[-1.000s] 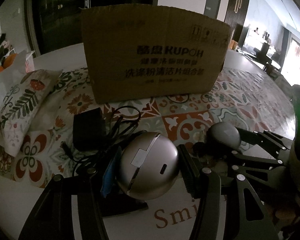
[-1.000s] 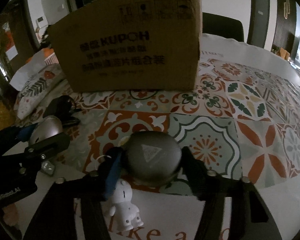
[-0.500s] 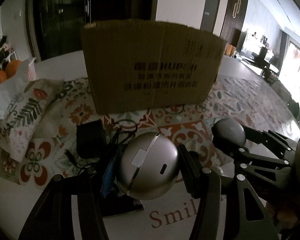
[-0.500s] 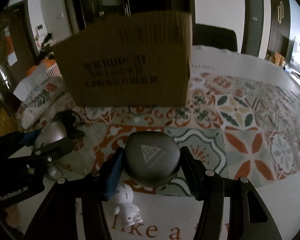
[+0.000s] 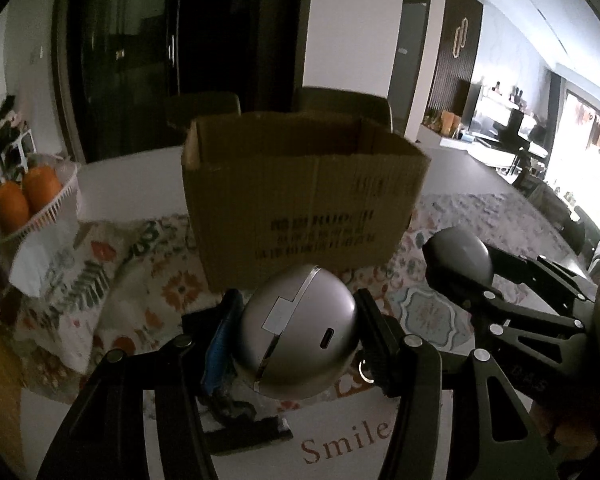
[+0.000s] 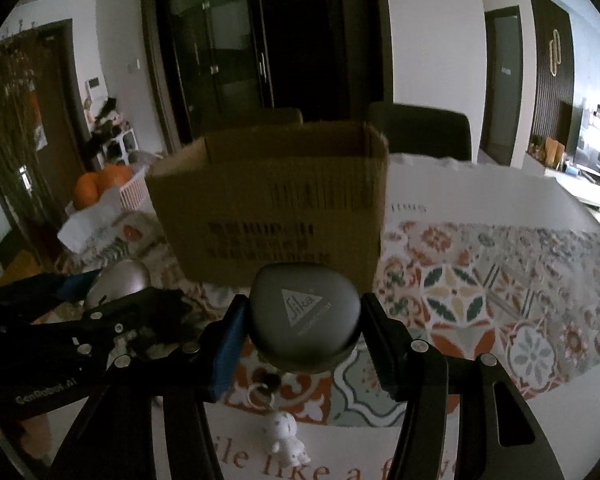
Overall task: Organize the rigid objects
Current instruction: 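Lift both held items and carry them over the cardboard box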
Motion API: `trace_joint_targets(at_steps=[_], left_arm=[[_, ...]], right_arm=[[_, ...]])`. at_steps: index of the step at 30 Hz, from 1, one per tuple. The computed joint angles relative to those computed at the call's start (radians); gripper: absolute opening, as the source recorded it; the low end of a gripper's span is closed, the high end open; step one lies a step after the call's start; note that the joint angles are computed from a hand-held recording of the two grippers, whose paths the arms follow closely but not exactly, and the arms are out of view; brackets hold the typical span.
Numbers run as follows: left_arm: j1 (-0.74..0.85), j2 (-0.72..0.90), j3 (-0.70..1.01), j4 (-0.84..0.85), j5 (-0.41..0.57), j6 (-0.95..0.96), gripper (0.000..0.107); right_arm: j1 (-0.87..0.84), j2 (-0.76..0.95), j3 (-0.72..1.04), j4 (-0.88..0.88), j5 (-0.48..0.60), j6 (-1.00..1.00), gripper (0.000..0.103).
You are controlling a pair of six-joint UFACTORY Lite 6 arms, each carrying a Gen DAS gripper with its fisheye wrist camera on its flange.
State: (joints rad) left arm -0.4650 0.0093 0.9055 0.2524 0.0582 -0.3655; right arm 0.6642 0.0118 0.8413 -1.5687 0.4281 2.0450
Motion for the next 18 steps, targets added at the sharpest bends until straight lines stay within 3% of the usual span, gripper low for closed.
trace_joint_targets(at_steps=[3, 8, 18], left_arm=[[0.003, -0.009, 0.043, -0.026, 0.027, 0.044, 0.056], [0.006, -0.014, 0.113, 0.13, 0.059, -0.076, 0.056], [0.025, 0.075, 0.319, 0.017, 0.13, 0.076, 0.056]], right_arm=[[-0.002, -0.018, 0.036, 0.035, 0.013, -0.056, 0.057], [-0.008, -0.025, 0.112, 0.082, 0.036, -0.149, 0.057], [-0.062, 0.039, 0.286, 0.164, 0.01, -0.308, 0.057]])
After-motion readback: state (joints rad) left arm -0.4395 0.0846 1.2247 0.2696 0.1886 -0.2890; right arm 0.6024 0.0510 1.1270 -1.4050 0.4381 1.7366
